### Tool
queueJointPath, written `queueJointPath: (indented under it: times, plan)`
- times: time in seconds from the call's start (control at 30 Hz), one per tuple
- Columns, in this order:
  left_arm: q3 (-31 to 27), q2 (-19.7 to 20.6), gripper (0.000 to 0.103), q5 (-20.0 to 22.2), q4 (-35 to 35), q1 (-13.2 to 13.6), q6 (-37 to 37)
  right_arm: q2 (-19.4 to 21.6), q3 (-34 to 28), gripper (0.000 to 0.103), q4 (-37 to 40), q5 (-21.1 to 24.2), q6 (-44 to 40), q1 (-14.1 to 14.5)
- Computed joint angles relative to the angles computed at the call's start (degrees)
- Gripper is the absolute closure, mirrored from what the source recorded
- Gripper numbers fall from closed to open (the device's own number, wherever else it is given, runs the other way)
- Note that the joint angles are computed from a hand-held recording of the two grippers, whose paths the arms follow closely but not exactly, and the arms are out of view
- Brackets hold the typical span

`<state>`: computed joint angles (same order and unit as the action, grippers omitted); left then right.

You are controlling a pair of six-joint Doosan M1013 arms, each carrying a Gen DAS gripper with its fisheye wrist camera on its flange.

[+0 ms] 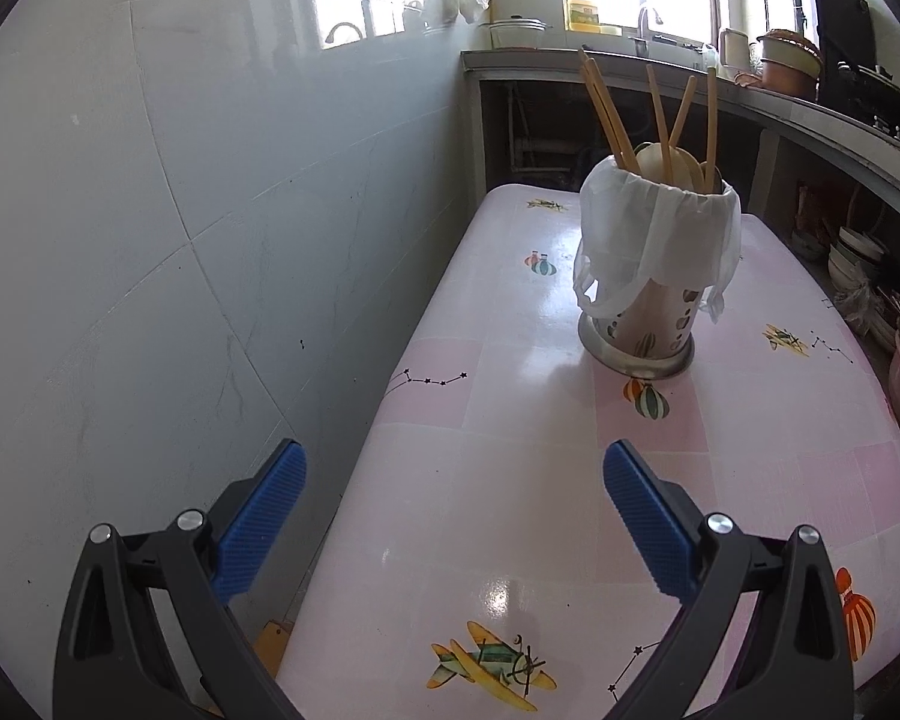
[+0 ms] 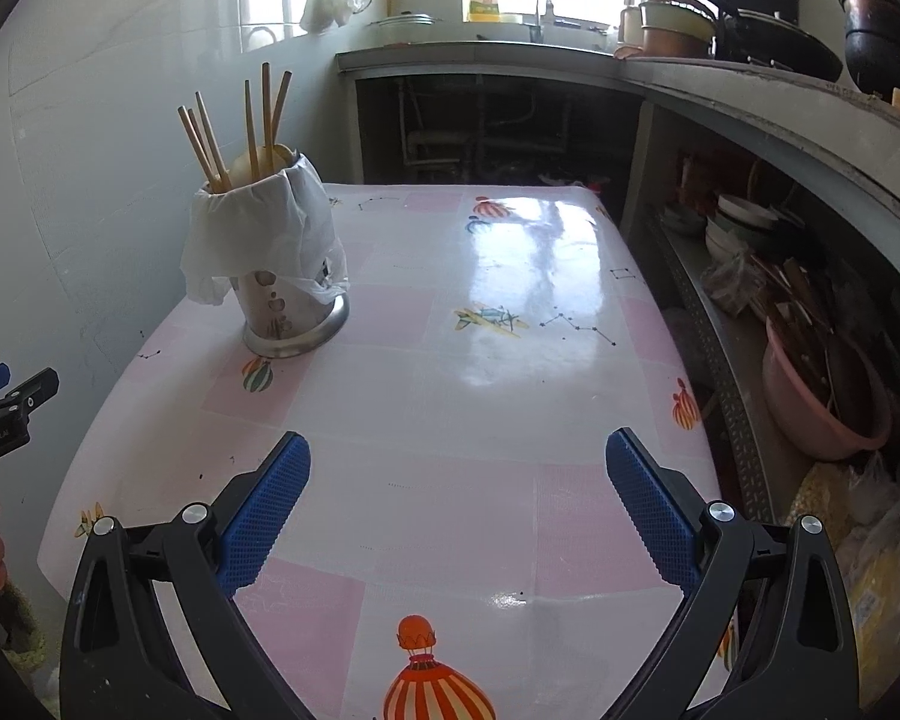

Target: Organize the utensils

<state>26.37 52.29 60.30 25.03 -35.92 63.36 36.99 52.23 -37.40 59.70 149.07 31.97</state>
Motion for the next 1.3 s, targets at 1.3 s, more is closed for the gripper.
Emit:
queueJointPath:
  times: [1.3]
  plan:
    - [-1.0,0.3,0.006,2.7,0.0,-0.3,-0.8,-1.2,2.7,0.008,-2.3,-1.9,4.2,-0.1]
